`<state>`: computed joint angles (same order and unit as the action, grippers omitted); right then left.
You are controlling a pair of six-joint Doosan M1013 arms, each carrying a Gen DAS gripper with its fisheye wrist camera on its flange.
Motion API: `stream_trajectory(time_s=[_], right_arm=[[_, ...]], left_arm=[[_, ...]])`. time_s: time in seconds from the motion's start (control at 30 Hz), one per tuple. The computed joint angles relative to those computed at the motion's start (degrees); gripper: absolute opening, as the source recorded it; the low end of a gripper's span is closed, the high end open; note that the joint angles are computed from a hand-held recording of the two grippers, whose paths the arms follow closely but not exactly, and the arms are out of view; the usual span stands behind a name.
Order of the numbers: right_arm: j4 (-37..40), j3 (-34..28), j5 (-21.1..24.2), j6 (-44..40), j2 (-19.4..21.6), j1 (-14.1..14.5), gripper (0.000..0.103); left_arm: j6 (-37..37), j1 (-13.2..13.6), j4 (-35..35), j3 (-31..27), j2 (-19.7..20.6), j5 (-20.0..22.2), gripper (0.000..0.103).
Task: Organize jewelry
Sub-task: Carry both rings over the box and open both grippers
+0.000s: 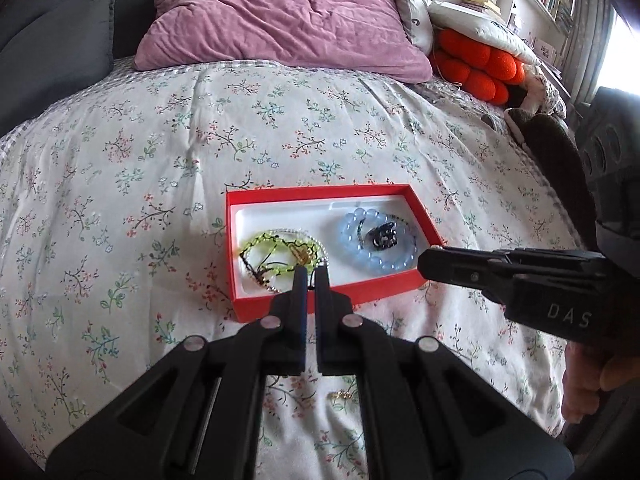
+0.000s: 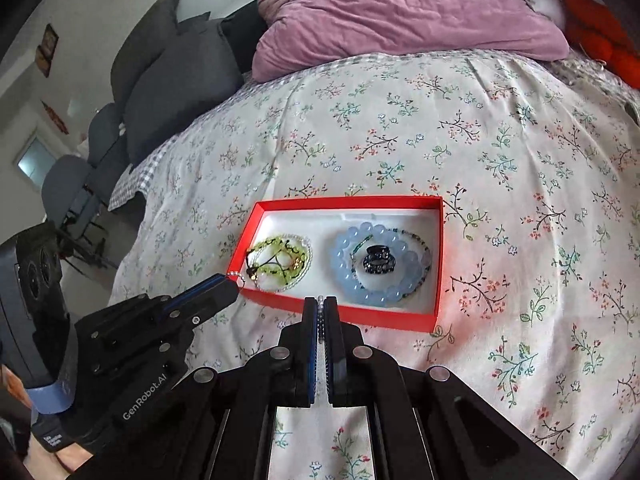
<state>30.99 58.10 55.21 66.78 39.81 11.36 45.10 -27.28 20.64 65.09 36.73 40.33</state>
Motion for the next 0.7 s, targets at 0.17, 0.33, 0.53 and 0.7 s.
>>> stream_trajectory(time_s=[0.17,0.33,0.53,0.7], right_arm=[[0.57,-2.53,0.72,3.26,1.94,-0.12,0.003],[0.27,-3.85,0.48,5.09,3.17,-0.03,0.003],[-0.71,-4.52,0.58,6.71,3.83,-0.29,0.005],[-1.95,-4.51,0.52,6.68,3.62,-0.34,0.006]], left_arm=[[1.62,0.55,-4.34,-2.48,1.92,-0.5,0.004],[2.63,0.76,-7.16,-4.8,3.76,0.26,0.004],[3.33,0.6,-7.25,-6.2,4.81,1.65,0.004],[2.27,0.55,-6.23,-6.31,4.84,1.52,0.018]])
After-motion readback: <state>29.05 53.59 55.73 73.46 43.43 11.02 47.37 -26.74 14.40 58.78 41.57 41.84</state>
